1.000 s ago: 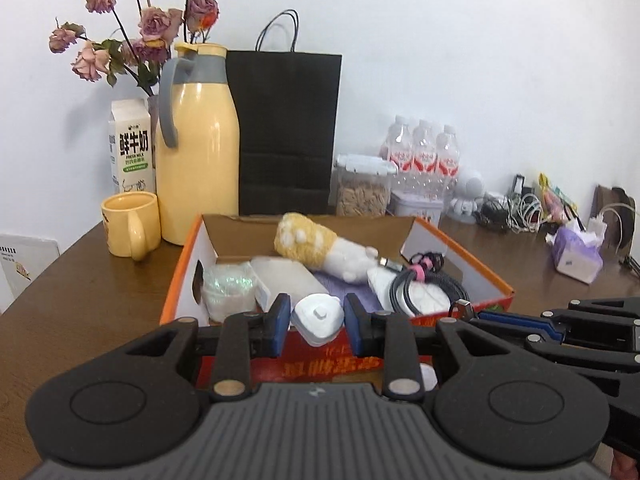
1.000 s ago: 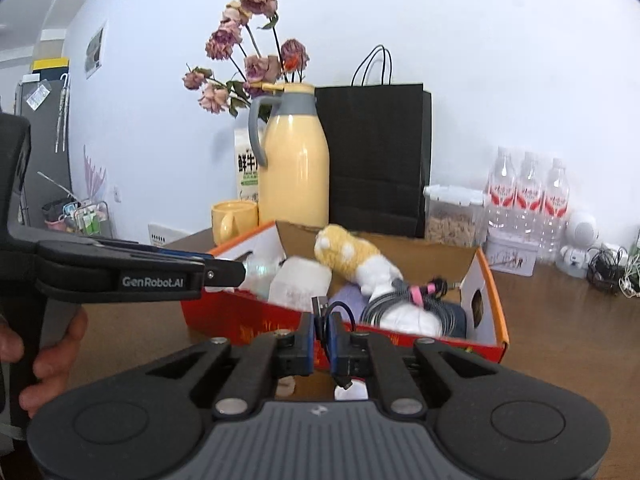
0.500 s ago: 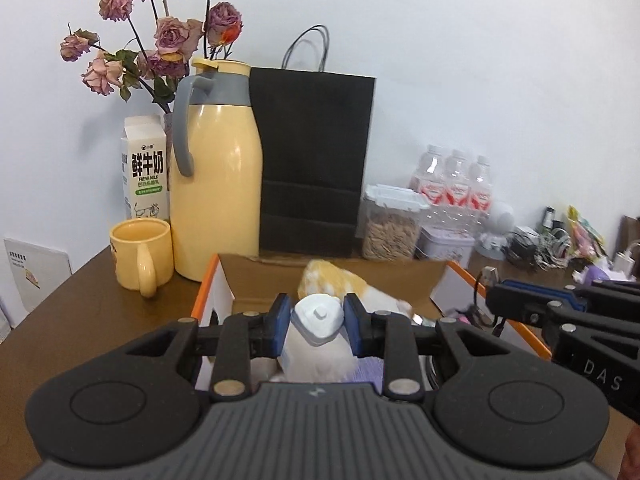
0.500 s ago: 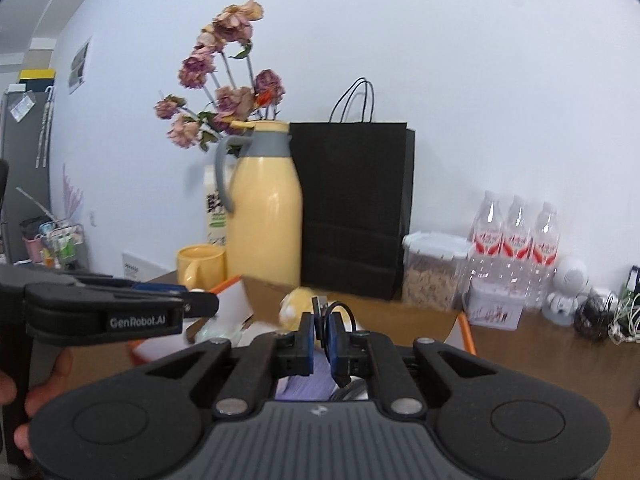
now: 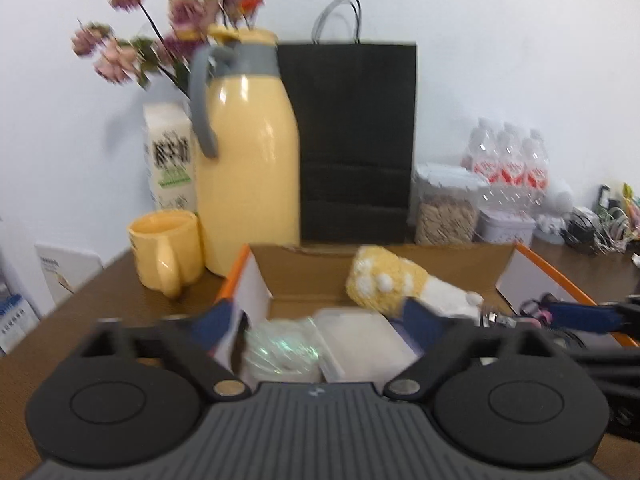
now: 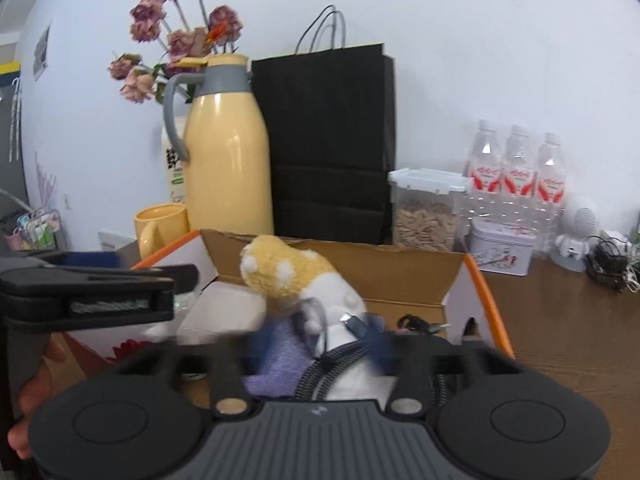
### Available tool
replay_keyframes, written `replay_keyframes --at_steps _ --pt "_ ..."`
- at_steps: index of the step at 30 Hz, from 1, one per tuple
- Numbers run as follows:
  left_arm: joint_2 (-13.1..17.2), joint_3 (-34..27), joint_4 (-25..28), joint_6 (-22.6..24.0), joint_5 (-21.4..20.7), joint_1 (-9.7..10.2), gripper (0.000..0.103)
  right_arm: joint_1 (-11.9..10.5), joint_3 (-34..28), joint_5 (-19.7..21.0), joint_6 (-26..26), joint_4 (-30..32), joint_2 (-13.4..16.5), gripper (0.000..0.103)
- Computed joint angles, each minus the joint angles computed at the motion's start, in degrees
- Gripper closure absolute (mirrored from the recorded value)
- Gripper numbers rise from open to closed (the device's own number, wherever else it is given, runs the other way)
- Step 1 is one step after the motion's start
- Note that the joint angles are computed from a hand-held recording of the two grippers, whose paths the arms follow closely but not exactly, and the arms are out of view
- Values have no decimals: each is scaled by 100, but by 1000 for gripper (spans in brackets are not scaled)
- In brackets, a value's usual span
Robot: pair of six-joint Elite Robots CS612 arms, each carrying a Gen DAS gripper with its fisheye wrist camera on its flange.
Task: Organize objects
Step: 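Open both tools to drop the cable and white item into the box, then withdraw both tools from the box toward the white bottle cap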
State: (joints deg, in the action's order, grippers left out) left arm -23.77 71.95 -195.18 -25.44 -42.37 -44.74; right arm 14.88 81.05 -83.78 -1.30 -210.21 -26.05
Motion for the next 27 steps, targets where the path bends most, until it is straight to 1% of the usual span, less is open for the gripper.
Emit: replay_keyframes --at_steps 1,2,4,8,14,19,22,27 --pt "17 -9 -93 39 112 -20 0 5 30 -72 10 -90 -2 11" --pt "14 3 -141 53 132 -26 0 7 55 -113 3 -175 -2 3" --pt "-15 35 -86 5 136 -34 0 13 112 -202 8 -284 -20 1" --pt "-41 65 -42 1 144 -46 0 -1 199 -200 43 -335 -59 0" --pt "-101 217 -284 60 85 -80 0 0 343 -203 5 -472 -121 0" --pt "-219 495 -510 79 -16 -126 0 -11 633 -160 -103 -647 -243 0" --pt "-332 725 -557 73 -153 -156 0 -18 839 -118 -162 -776 -327 0" --pt "-519 1121 -627 50 -363 -210 0 -29 1168 -45 -303 -763 -471 0"
